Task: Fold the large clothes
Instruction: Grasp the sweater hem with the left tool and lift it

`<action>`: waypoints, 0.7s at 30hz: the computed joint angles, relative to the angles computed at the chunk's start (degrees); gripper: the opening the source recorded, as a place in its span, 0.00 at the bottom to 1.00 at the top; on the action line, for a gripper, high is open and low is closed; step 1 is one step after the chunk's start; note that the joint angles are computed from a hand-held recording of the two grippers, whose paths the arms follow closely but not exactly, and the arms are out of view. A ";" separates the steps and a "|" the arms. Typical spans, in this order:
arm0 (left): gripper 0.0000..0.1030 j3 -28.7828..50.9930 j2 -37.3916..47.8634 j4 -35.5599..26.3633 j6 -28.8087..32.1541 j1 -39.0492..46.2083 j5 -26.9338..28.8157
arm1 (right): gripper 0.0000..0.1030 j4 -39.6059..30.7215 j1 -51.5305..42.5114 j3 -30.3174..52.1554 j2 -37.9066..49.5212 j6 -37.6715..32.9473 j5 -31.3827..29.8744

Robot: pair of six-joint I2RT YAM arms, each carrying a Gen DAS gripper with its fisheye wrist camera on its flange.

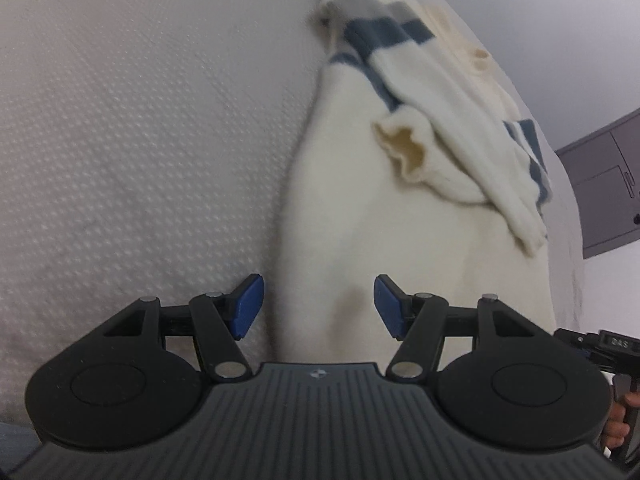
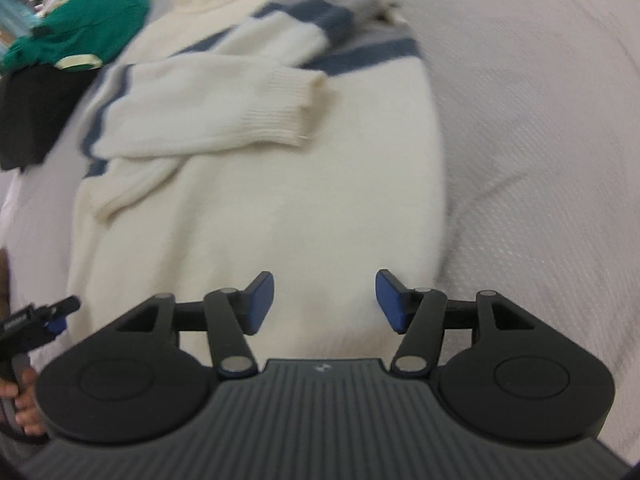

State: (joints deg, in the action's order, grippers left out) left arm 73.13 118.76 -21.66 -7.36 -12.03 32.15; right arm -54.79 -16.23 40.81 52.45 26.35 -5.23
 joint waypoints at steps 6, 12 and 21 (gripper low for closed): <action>0.65 -0.44 0.72 -0.29 -0.45 -0.08 1.54 | 0.64 -2.87 2.56 1.82 2.89 2.94 6.43; 0.66 -1.63 0.86 -0.62 -0.43 0.43 4.69 | 0.71 -3.88 -1.63 2.75 5.60 1.47 4.74; 0.68 -3.11 0.57 -3.81 4.83 -0.95 6.29 | 0.70 -1.85 -0.86 4.03 14.85 -0.08 0.63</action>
State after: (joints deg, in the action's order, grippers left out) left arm 70.02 119.33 -25.48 -2.54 -12.98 38.45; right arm -56.64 -17.08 44.84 67.30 26.27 -4.60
